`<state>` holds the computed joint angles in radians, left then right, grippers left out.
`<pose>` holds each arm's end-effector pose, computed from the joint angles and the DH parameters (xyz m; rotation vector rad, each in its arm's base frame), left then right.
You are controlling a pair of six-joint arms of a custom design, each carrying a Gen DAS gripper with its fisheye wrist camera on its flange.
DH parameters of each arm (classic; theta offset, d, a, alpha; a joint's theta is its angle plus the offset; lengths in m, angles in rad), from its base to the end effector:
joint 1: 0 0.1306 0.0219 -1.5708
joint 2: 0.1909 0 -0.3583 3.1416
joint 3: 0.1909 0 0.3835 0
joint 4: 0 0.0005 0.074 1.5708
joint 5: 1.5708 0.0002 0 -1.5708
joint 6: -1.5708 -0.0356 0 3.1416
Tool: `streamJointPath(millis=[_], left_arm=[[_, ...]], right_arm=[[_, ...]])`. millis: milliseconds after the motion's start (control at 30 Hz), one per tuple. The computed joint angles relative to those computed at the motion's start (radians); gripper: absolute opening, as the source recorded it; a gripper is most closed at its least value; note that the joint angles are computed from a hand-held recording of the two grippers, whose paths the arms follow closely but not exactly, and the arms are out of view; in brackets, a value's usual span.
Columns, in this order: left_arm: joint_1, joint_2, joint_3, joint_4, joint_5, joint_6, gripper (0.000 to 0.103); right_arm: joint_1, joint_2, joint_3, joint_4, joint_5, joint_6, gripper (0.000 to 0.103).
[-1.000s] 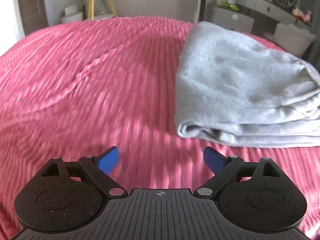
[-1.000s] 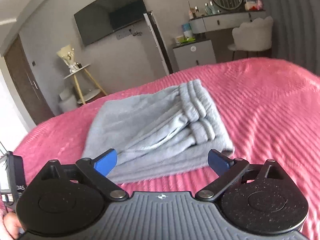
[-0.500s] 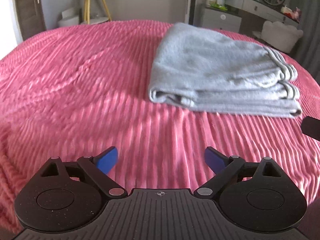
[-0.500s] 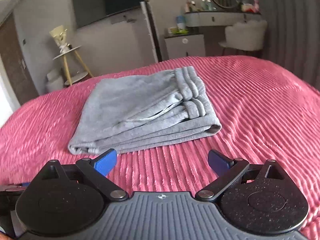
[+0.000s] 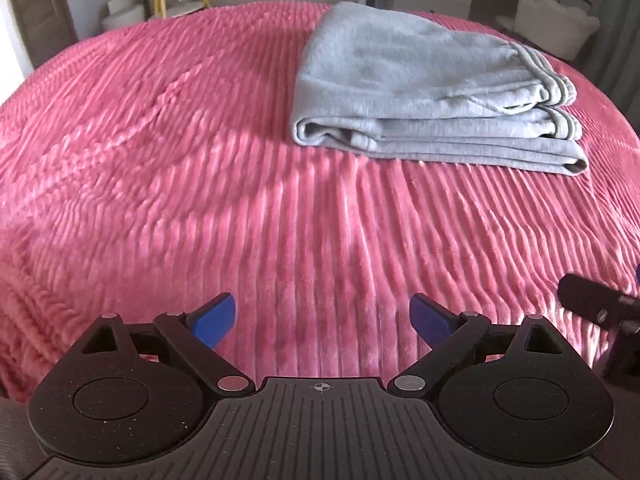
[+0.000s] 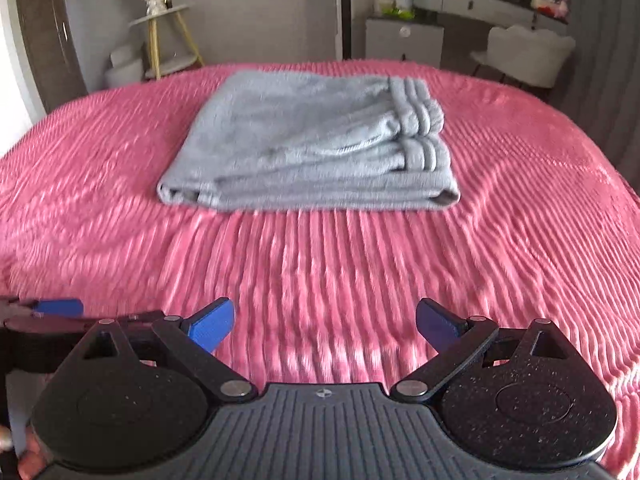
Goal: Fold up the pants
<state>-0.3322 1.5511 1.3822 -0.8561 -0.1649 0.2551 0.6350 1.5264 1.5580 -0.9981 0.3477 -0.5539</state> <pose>0.4909 -0.1637 0.3258 0.0397 2.5736 -0.0049 0.4249 0.2973 0.4086 0.0347 2.4565 0.0713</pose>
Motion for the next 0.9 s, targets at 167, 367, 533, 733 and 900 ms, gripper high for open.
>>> streamJointPath(millis=[167, 367, 533, 733, 900], left_arm=[[0.012, 0.039, 0.111, -0.118, 0.081, -0.065, 0.101], [0.005, 0.164, 0.331, -0.285, 0.038, -0.162, 0.101], [0.023, 0.234, 0.454, -0.378, 0.088, -0.114, 0.101], [-0.003, 0.285, 0.563, -0.442, -0.019, -0.138, 0.101], [0.002, 0.349, 0.688, -0.517, -0.015, -0.129, 0.101]], right_arm=[[-0.017, 0.032, 0.069, -0.113, -0.069, -0.035, 0.098], [-0.068, 0.094, 0.198, -0.257, -0.146, -0.101, 0.098], [-0.107, 0.145, 0.309, -0.347, -0.176, -0.143, 0.098], [-0.122, 0.221, 0.452, -0.429, -0.142, -0.128, 0.098], [-0.134, 0.292, 0.573, -0.487, -0.155, -0.114, 0.098]])
